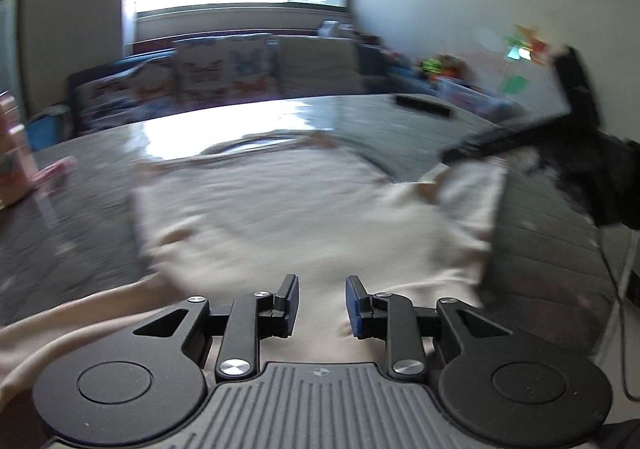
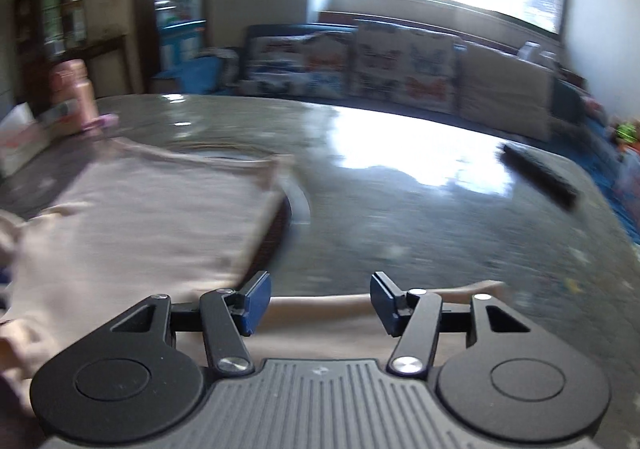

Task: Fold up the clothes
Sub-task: 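Release the T-shirt and smooth it flat with both grippers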

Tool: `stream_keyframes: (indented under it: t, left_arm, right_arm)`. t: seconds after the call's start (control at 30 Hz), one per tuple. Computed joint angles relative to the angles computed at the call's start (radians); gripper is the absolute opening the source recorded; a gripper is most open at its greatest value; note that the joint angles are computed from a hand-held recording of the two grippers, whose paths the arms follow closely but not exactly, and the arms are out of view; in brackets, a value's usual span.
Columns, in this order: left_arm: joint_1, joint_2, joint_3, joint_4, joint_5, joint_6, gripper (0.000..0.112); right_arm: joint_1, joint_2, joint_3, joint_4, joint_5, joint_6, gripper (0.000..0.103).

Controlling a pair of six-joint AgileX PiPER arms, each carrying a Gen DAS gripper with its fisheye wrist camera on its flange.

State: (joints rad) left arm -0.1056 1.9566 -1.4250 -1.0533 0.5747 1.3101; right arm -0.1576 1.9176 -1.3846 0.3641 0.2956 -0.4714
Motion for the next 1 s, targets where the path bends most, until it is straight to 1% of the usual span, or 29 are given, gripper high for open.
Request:
stream_keyframes:
  t: [0.13, 0.2, 0.3, 0.4, 0.53, 0.67, 0.77, 0.8, 0.83, 0.93, 1.0]
  left_arm:
    - [0.053, 0.031, -0.059, 0.104, -0.049, -0.131, 0.028]
    - [0.069, 0.061, -0.105, 0.172, -0.068, -0.216, 0.028]
    - [0.091, 0.118, -0.193, 0.293, -0.060, -0.372, 0.028]
    - [0.111, 0.168, -0.268, 0.373, -0.035, -0.473, 0.028]
    - [0.135, 0.207, -0.330, 0.431, -0.018, -0.508, 0.028]
    - [0.142, 0.260, -0.421, 0.543, -0.028, -0.572, 0.029]
    - [0.149, 0.296, -0.483, 0.582, -0.030, -0.601, 0.030]
    - [0.151, 0.301, -0.492, 0.593, -0.036, -0.610, 0.035]
    - [0.153, 0.304, -0.497, 0.604, -0.045, -0.620, 0.036]
    - [0.171, 0.304, -0.508, 0.620, -0.059, -0.649, 0.036]
    - [0.194, 0.271, -0.462, 0.595, -0.083, -0.638, 0.038]
  right_arm:
    - [0.081, -0.006, 0.000, 0.118, 0.030, -0.142, 0.059]
    - [0.117, 0.001, -0.013, 0.172, 0.058, -0.200, 0.060]
    - [0.162, 0.012, -0.022, 0.196, 0.078, -0.242, 0.060]
    - [0.210, 0.027, -0.021, 0.171, 0.083, -0.251, 0.062]
    - [0.231, 0.039, -0.018, 0.156, 0.096, -0.253, 0.062]
    - [0.231, 0.050, -0.028, 0.134, 0.113, -0.233, 0.064]
    - [0.227, 0.058, -0.037, 0.141, 0.122, -0.228, 0.064]
    - [0.227, 0.058, -0.037, 0.141, 0.123, -0.227, 0.064]
    - [0.228, 0.057, -0.035, 0.139, 0.121, -0.226, 0.065]
    - [0.229, 0.054, -0.028, 0.136, 0.117, -0.223, 0.065]
    - [0.230, 0.055, -0.031, 0.132, 0.119, -0.221, 0.065]
